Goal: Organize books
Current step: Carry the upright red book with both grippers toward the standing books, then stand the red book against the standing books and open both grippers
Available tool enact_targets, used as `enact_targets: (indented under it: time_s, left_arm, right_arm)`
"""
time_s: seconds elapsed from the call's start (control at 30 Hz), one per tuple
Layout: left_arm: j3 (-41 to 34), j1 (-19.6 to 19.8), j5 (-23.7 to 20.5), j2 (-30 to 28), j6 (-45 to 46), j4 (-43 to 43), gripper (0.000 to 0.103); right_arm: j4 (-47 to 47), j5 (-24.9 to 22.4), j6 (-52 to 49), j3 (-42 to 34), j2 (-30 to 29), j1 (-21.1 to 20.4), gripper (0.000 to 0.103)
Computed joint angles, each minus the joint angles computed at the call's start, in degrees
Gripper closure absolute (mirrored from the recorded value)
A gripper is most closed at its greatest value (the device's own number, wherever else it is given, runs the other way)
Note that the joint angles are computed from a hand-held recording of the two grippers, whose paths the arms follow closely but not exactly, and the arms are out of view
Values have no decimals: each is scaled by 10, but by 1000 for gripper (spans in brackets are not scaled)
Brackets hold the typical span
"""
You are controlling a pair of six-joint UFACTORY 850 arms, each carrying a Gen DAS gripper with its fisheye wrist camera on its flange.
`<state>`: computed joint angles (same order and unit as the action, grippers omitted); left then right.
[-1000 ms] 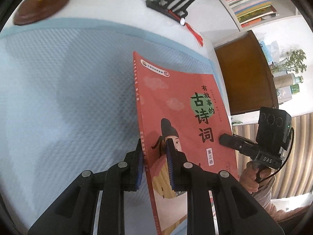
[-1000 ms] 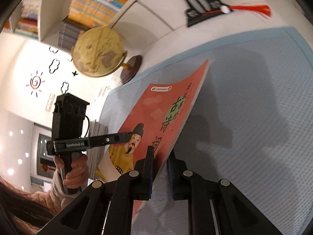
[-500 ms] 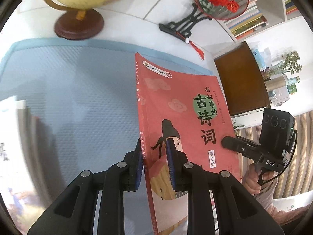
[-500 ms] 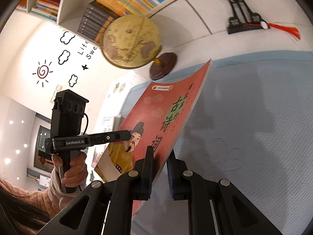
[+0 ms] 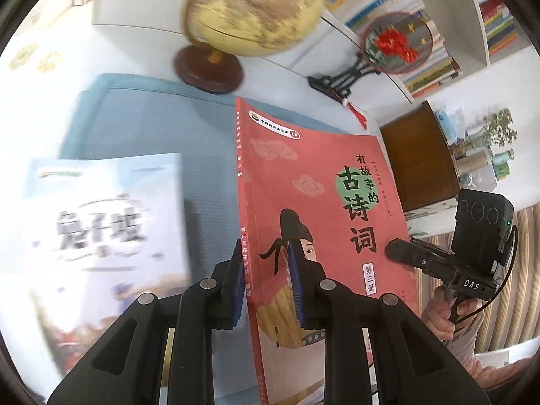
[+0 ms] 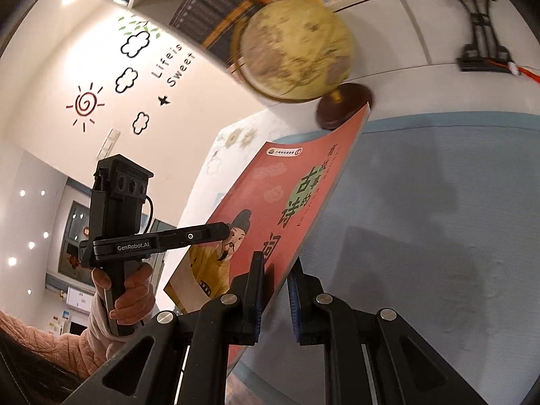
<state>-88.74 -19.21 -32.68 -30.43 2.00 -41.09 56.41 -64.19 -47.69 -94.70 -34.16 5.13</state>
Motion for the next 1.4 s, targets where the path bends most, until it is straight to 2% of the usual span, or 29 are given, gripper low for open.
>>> enact_targets:
  time_s: [0.33,0.6,0.97,1.07,1.17,1.27,1.4]
  left_arm:
    - [111,48,25,79,8,4,81]
    - [163,78,28,104,-9,32,81]
    - [171,94,9,89,-14,47,81]
    - [167,92,4,85,-35,69,81]
    - [160,86,0,79,-87,129,81]
    - [167,90,3,83,-76,116,80]
    - [166,90,1,84,-106,142,78]
  right_arm:
    - [10,17,16,-11,-14,77,90]
    - [4,22,44,-32,-49,116,90]
    - [-26,26,107,-51,-77,134,90]
    - [-35,26,126,-51,-79,136,90]
    - [-46,34,149,-49,-79,139,89]
    - [-57,38,171,-50,-82,141,88]
    - [-52,28,186,-54,-91,143,88]
